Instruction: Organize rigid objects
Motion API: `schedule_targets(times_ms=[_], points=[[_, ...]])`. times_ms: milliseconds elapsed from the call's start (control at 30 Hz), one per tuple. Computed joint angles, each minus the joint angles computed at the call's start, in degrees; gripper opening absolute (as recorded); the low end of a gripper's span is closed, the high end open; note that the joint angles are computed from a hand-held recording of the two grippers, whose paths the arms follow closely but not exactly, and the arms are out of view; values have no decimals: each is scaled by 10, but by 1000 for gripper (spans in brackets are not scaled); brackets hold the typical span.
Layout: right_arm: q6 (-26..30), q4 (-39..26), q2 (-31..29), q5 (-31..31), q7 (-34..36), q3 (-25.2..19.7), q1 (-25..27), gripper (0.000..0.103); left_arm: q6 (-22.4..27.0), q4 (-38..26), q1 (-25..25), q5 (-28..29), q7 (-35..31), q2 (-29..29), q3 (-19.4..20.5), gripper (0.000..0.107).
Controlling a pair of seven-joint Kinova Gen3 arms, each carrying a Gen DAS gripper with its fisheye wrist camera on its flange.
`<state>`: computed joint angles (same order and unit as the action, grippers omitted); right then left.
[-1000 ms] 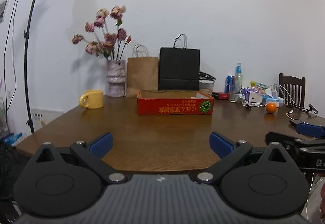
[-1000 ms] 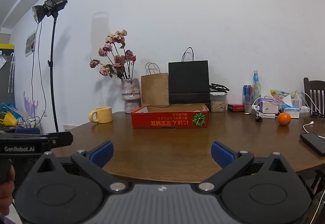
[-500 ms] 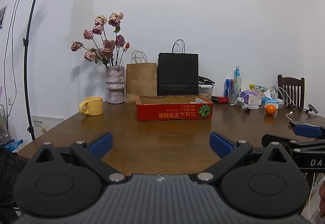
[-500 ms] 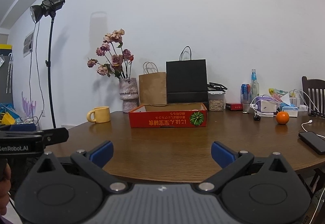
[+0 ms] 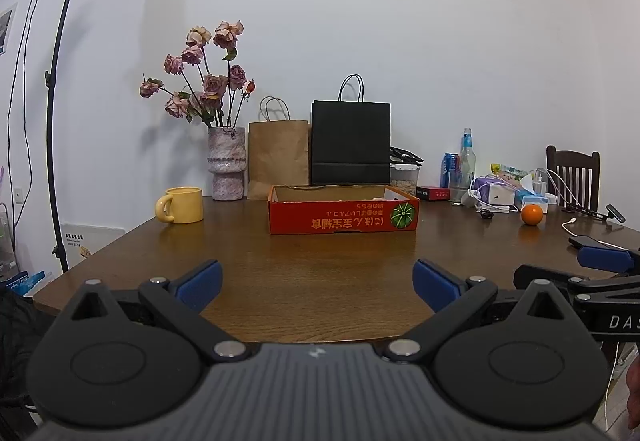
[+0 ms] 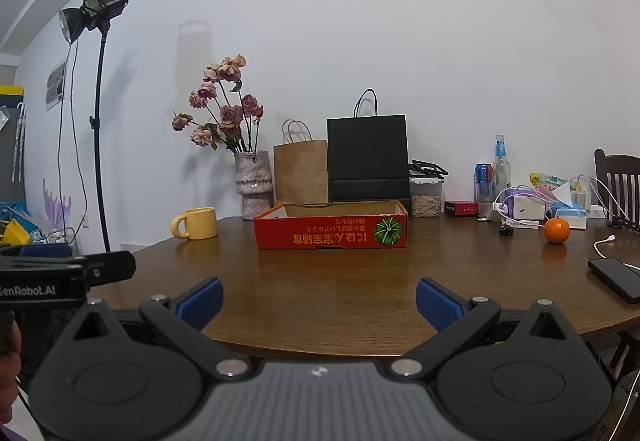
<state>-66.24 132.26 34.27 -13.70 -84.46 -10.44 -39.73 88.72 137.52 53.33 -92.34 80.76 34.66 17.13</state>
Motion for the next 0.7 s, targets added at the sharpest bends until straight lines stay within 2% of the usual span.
schedule_targets(times_ms=[700], points=[[6,-5,0,-14,7,0,-7,103,-1,-4,1,1,-5,-1,-1,103]])
